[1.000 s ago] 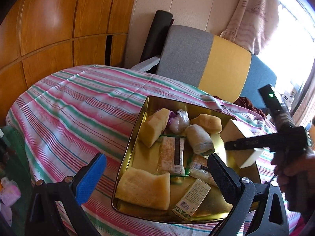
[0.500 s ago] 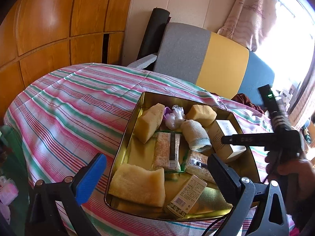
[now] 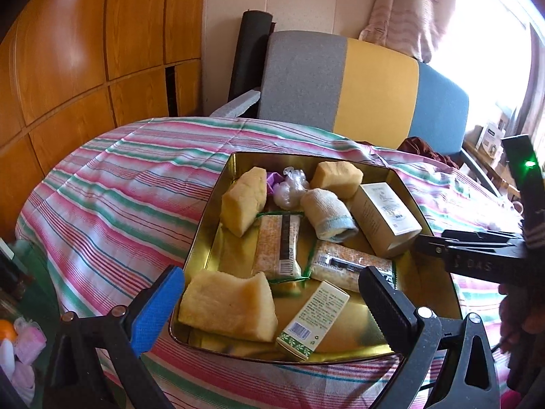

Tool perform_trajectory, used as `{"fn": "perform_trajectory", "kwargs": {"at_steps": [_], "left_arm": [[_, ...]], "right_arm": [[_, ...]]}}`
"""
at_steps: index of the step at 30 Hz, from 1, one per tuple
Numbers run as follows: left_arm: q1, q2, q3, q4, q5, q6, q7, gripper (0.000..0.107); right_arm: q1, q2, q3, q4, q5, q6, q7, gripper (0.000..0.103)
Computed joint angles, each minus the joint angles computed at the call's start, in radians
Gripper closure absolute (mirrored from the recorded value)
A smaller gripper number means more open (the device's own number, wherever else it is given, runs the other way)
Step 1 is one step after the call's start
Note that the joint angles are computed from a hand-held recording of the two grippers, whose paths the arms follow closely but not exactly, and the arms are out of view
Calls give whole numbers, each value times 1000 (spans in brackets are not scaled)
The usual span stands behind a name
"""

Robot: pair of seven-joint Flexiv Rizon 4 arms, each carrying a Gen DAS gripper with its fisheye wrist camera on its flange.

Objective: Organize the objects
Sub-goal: 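Carry the white box into the gold tray and open the right tool, then move the right tool to the purple snack packet and grasp it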

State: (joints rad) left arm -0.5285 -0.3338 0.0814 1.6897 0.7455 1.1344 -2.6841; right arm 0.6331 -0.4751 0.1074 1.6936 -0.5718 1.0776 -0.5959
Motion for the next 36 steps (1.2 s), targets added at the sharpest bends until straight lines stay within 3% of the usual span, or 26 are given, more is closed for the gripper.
{"fn": "perform_trajectory", "kwargs": {"at_steps": [5, 12, 28, 36], "left_arm": [[-10, -3, -8, -15, 8, -12, 20, 4], [-26, -13, -20, -41, 7, -20, 61, 4], [-74, -89, -34, -146, -72, 3, 242, 4], [-78, -138, -44, -180, -193, 62, 347, 4]], "right_arm": [[-8, 66, -26, 100, -53, 55, 76, 49], [-57, 144, -26, 211, -115, 55, 148, 49], [-286, 349, -6, 418, -132, -34, 279, 49], [-461, 439, -38, 560, -212, 5, 558, 49]]}}
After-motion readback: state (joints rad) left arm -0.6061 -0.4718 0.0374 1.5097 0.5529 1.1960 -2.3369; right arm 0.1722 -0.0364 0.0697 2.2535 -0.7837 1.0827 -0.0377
